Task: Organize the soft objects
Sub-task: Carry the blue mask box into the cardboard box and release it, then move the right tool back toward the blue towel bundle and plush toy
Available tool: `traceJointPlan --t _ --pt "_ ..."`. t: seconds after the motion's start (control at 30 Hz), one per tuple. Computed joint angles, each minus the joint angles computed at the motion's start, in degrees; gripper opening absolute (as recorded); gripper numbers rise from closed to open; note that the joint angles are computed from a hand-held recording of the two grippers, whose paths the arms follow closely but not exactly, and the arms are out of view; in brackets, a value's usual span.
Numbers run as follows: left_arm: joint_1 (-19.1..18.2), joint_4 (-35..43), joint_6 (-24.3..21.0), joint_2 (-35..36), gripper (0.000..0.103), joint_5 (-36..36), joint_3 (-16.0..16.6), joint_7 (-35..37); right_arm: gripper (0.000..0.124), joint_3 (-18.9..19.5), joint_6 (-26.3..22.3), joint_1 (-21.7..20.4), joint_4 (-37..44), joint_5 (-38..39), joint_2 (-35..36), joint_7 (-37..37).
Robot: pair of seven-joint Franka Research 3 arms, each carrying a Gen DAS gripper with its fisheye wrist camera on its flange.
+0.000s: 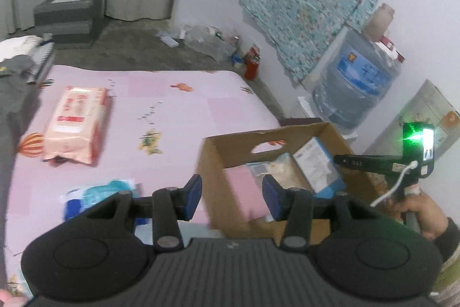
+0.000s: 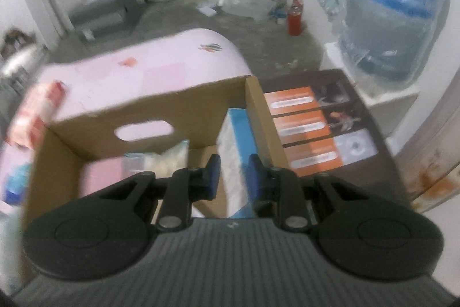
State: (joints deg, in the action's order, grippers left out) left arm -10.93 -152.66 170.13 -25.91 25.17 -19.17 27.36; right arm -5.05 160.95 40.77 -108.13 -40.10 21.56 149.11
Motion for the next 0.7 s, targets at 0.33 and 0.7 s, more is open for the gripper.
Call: traceJointPlan --t 0.33,0.7 --pt "1.10 -9.62 1.27 -9.24 0.048 -0.69 1.11 -1.62 0.020 1.42 -5.94 0.34 5.80 3.34 4.75 -3.09" --pt "0.59 -12.91 2.74 -11.14 0.048 -3.08 1.62 -0.47 0.021 6.49 2.49 -4.21 2.58 20.03 4.67 -12.41"
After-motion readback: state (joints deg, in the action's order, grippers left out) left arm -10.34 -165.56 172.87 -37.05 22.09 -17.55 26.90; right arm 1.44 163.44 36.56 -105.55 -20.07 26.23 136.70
